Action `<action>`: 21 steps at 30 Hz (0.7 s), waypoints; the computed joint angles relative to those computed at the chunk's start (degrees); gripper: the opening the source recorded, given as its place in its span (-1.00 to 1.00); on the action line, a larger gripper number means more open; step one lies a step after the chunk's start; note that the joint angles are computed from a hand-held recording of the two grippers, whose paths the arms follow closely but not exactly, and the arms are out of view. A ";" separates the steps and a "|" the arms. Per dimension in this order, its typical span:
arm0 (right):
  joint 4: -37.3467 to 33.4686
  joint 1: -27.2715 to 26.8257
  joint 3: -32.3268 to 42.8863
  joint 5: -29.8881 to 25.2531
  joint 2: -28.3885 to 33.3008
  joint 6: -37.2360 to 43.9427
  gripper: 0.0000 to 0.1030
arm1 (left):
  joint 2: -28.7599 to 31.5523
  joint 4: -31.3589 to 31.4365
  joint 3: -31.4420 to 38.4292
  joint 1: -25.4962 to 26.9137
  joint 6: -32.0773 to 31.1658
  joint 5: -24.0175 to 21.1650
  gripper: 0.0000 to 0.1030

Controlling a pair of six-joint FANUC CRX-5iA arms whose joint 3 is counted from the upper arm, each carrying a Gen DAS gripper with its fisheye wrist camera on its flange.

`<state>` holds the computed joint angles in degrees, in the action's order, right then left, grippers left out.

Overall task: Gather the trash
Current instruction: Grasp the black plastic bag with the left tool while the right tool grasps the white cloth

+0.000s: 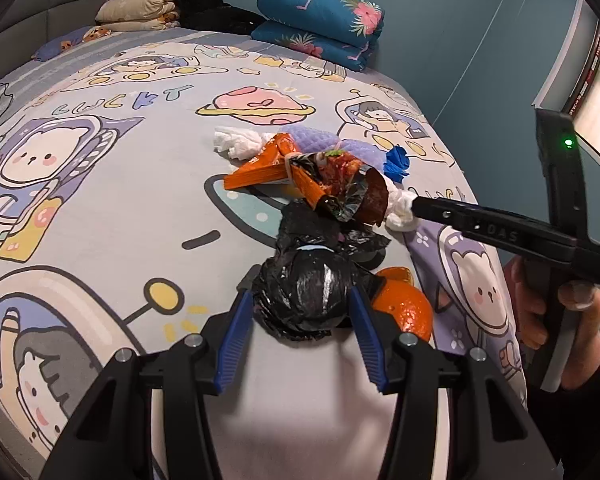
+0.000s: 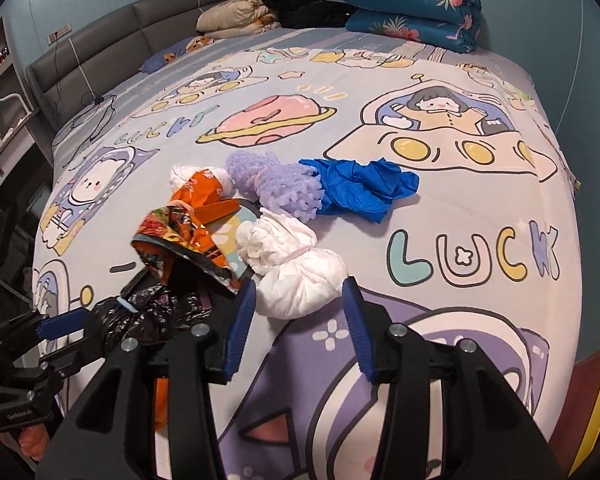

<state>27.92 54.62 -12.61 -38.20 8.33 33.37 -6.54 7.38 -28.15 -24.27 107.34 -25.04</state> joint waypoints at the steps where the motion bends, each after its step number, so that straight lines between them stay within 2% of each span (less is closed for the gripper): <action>1: -0.49 -0.15 0.36 0.01 0.35 0.36 -0.15 | 0.17 0.39 -0.03 0.03 -0.37 0.07 -0.08; 11: -2.42 -1.34 2.50 0.50 2.85 1.71 -0.14 | 3.23 6.77 0.37 0.24 -6.33 1.93 -0.10; 15: -3.88 -1.80 3.11 0.39 3.20 2.45 -0.24 | 4.81 11.10 0.52 0.61 -9.84 2.74 -0.26; 18: -4.01 -1.90 2.81 0.62 3.12 2.47 -0.30 | 5.76 10.25 1.57 0.61 -8.71 2.27 -0.33; 21: -3.93 -1.95 2.37 1.01 2.82 2.12 -0.35 | 6.29 12.31 1.29 0.93 -9.45 2.68 -0.40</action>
<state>23.99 52.67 -10.24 -37.19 11.15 35.49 -0.25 19.69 -26.86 -23.34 97.89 -22.37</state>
